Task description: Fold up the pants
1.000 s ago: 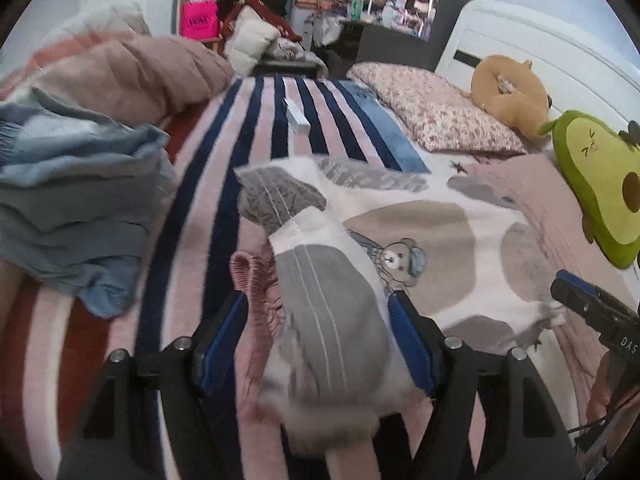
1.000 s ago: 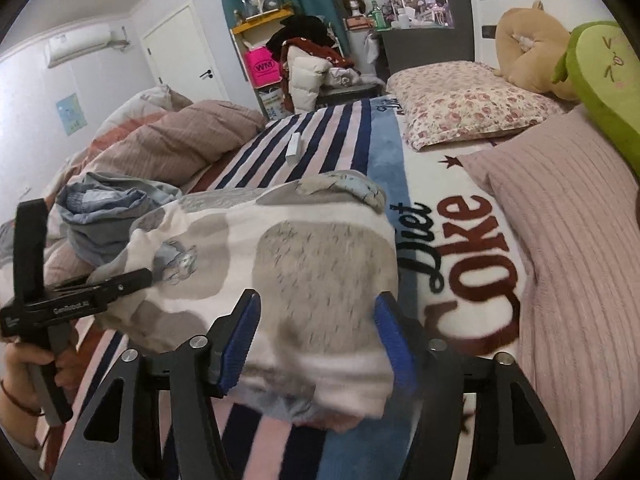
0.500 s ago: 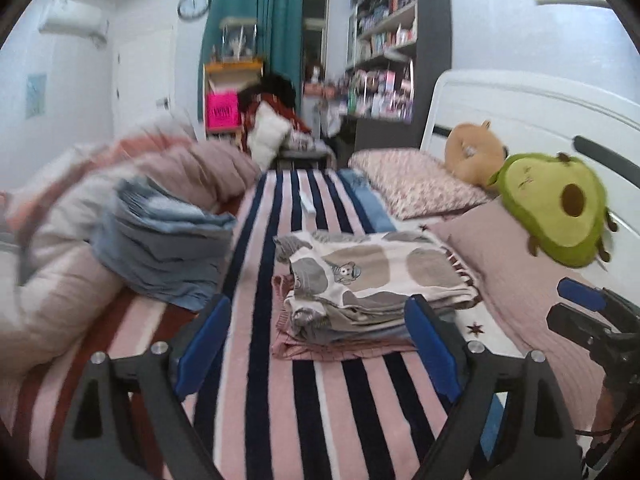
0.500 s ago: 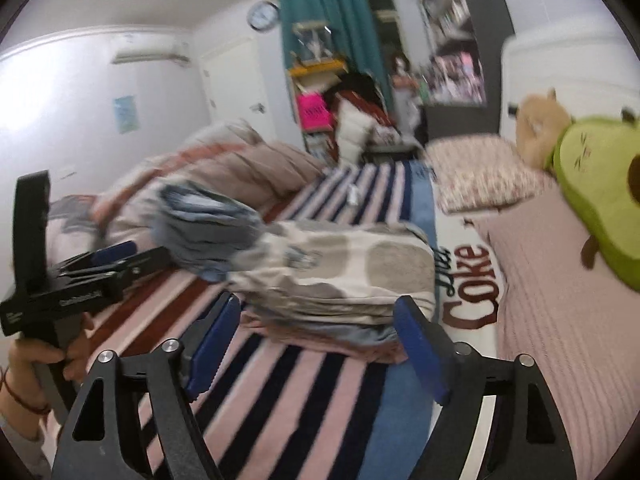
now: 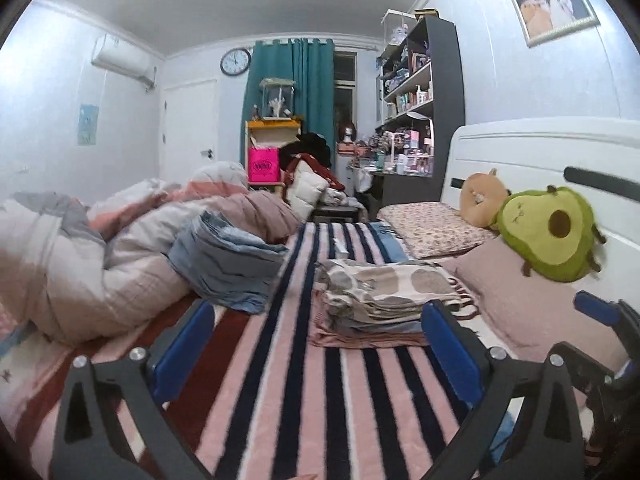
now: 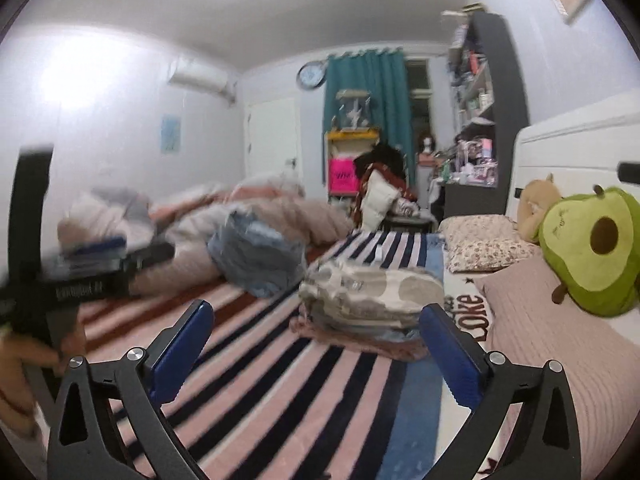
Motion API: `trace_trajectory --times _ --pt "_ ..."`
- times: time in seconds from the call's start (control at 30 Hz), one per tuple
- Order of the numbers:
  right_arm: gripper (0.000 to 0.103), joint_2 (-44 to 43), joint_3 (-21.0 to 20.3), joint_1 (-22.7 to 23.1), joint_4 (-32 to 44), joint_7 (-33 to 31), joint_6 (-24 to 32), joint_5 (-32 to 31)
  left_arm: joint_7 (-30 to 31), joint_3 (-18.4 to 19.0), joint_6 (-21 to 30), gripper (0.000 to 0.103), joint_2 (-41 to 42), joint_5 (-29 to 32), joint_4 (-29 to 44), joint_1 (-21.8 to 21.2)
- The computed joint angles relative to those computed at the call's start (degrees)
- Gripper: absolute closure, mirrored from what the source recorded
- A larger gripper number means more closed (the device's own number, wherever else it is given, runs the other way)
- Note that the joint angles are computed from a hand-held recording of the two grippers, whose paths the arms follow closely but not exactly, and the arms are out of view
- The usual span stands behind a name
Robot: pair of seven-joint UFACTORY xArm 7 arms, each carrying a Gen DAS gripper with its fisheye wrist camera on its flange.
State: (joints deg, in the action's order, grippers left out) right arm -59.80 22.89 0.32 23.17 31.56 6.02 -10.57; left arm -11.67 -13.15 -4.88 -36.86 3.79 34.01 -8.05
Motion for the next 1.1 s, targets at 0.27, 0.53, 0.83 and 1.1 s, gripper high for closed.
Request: trace_trajectory --times 0.27,0.53,0.83,1.1 --pt "0.001 -0.4 2.7 -4.1 -3.6 2.8 -4.5 0.4 -1.1 -2.2 -2.0 0.001 0.0 0.2 -1.0 2.7" --pt "0.001 -0.7 2.4 -5.8 -4.6 3.7 -6.2 0.7 -1.7 -2.7 -1.7 0.001 -1.1 0.2 -1.8 3.4" --pt "0.001 0.8 2.5 -6.3 -4.8 4.0 -8.6 1.4 -2.3 -4.3 -2.8 0.001 -2.6 0.7 -3.0 4.7" --pt "0.001 2.4 3.8 -7.9 -3.5 4.1 -9.9 1.8 -2.3 -3.5 -3.0 0.001 -2.5 0.6 -3.3 3.9"
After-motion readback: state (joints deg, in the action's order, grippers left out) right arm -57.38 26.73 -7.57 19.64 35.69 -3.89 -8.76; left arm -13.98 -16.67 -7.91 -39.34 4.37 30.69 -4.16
